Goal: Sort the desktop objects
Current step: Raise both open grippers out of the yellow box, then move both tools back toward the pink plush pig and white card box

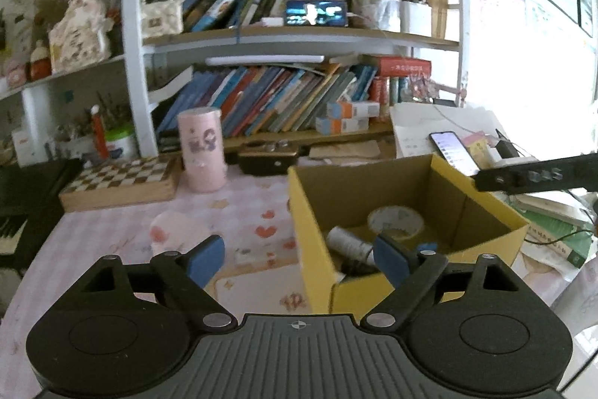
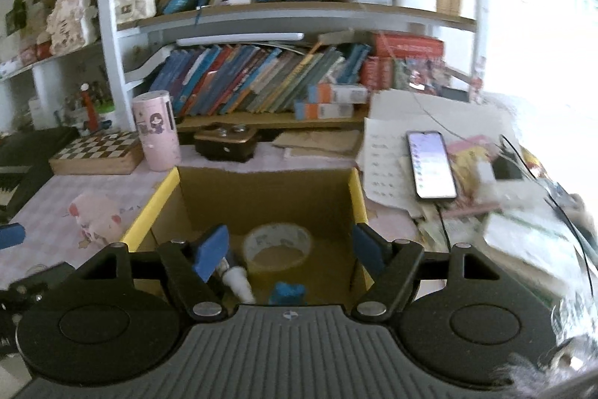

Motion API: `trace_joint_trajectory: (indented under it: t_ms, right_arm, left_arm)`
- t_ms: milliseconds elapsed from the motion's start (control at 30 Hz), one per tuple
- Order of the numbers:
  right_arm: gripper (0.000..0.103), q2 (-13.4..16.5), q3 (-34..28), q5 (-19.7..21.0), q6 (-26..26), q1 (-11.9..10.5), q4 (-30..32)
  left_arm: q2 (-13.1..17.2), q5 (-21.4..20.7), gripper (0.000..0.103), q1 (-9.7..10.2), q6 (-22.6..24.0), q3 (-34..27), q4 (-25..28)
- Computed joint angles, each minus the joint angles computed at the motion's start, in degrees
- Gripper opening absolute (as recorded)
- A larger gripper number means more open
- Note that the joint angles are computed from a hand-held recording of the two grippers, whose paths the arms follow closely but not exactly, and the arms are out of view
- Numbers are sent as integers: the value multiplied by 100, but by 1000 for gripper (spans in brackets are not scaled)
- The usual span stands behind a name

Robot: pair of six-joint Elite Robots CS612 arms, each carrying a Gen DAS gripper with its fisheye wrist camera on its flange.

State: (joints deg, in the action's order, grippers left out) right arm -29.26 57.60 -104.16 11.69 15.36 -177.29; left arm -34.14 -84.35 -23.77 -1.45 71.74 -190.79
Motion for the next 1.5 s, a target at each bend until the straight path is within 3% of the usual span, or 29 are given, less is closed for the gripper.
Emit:
trace_joint_trajectory:
  t_ms: [367,700,900,1500]
  right_arm:
    - [72,-249,670,-793,815,422,130]
    - [72,-299,851,-1106,1446,820,460]
    - [72,-244,805,-1084,1630,1032,678]
    - [72,16,339,-473,1161,1328,1134]
  left_arm:
    - [-344,-215,89,218,-52,819,-150]
    - [-598,-255,91,405,33,1419,-229]
    - [-703,-195,94,514,0,1676,-284]
    - [-863,-369,94,780,163,2067,-157]
